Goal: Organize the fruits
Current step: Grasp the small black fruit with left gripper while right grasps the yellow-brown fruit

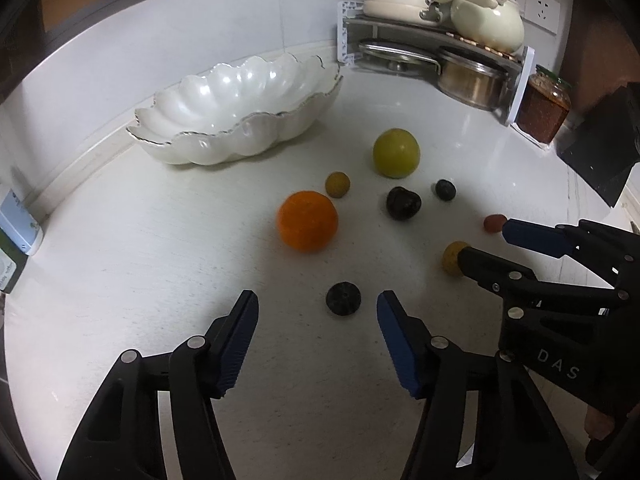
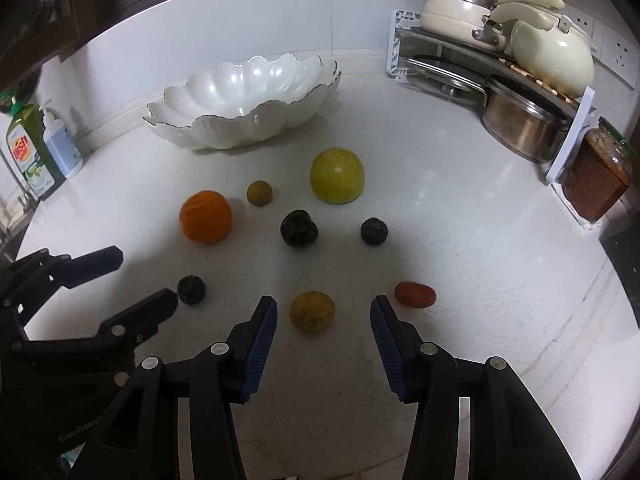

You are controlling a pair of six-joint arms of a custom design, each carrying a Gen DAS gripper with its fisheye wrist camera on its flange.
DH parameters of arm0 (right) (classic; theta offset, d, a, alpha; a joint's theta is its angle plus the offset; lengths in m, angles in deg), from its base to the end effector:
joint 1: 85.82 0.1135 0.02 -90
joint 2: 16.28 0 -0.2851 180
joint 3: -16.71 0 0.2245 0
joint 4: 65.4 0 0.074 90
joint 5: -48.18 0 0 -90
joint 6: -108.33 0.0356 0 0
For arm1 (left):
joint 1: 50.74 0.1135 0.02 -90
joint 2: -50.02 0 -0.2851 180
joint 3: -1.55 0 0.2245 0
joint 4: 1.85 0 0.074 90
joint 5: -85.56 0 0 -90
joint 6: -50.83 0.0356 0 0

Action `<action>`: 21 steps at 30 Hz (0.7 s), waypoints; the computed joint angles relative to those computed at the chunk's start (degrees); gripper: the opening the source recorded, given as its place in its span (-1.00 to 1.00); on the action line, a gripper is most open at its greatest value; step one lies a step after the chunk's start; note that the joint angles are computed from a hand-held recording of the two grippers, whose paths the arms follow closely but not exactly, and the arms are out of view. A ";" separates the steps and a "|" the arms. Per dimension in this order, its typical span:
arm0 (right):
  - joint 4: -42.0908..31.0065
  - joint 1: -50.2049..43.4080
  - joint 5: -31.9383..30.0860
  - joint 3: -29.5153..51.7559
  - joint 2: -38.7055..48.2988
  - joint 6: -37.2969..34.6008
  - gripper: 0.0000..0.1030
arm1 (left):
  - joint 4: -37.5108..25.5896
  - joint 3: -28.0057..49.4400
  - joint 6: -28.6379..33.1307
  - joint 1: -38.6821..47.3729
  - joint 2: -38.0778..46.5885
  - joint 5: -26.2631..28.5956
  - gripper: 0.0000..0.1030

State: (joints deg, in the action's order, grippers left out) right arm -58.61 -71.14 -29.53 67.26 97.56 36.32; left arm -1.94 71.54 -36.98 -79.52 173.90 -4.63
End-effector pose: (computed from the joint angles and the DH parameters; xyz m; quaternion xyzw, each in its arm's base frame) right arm 0.2884 0.0677 0.0830 0.0583 0.9508 -0.0178 0.3038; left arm 0.3293 -0.1808 0.0802 0.2534 0.9166 -0.0696 0.3013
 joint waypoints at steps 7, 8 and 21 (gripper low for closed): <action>1.13 -0.91 -1.54 0.26 1.99 -0.26 -0.03 | -0.02 1.16 -0.28 -0.49 1.79 0.71 -0.02; 1.29 -0.98 -1.75 0.34 2.31 -0.49 -0.03 | -0.04 1.35 -0.37 -0.44 2.02 0.90 -0.02; 3.23 -1.22 -2.41 1.24 5.21 -1.82 -0.04 | 0.52 3.30 -0.70 -0.75 5.25 1.19 -0.22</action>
State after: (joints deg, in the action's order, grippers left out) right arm -55.38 -72.36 -31.95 68.49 102.77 34.50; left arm -1.43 74.84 -37.67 -80.27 179.15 -3.45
